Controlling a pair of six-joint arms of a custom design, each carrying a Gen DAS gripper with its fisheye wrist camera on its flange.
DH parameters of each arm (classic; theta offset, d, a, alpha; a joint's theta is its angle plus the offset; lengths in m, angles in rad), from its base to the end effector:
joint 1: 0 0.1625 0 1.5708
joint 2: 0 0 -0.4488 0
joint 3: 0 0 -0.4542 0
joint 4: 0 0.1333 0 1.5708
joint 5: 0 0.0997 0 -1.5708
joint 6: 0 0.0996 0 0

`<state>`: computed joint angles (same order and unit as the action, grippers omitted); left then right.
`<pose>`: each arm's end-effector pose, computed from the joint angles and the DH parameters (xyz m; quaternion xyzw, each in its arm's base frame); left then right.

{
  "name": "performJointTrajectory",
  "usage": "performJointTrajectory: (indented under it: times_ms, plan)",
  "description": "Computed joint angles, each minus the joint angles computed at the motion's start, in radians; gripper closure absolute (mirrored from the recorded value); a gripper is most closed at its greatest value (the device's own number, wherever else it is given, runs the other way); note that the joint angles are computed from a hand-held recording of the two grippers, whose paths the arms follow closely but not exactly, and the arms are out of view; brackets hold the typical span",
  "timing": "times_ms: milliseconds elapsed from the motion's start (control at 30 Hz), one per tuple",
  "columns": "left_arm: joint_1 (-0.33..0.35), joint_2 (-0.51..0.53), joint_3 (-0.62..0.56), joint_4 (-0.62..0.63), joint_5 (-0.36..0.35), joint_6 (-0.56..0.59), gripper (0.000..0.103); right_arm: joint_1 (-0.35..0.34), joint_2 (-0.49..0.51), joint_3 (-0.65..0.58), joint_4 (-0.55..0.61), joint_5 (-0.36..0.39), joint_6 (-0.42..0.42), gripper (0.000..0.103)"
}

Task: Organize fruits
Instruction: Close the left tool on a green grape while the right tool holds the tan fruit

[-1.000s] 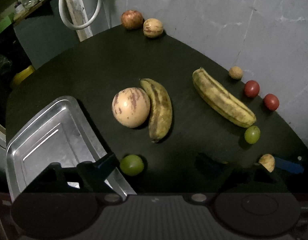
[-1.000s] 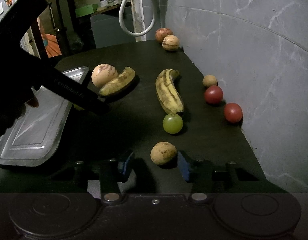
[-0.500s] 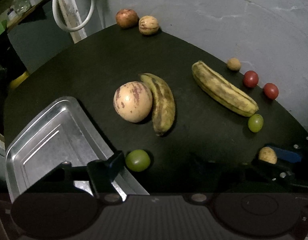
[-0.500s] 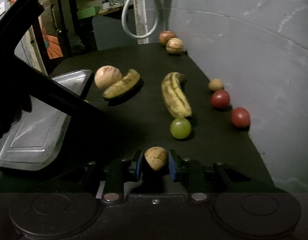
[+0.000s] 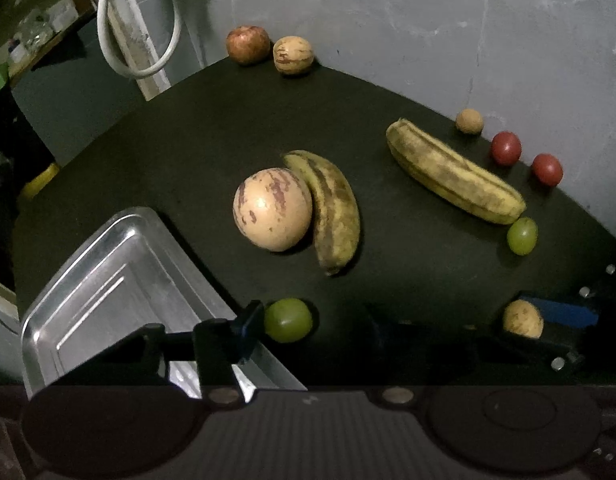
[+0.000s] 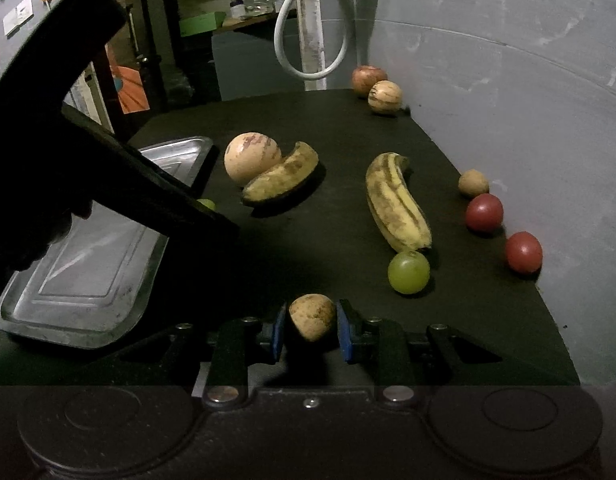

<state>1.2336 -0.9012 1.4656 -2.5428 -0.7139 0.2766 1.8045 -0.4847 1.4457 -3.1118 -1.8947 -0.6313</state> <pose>-0.0611 -0.8048 0.2511 0.1890 0.8746 -0.1963 0.4011 0.2823 -0.7473 -0.0251 0.3545 -0.8780 0.2461 0.2072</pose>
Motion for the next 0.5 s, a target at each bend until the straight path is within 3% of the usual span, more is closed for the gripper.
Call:
performJointTrajectory:
  times_ms: [267,500]
  plan:
    - [0.007,0.011,-0.016,-0.011,0.004,0.037,0.058,-0.003,0.002,-0.010,0.016,0.017,-0.002,0.075]
    - [0.000,0.017,-0.010,-0.032,0.051,0.038,0.075,-0.005,0.002,-0.016,0.034,0.036,-0.004,0.075]
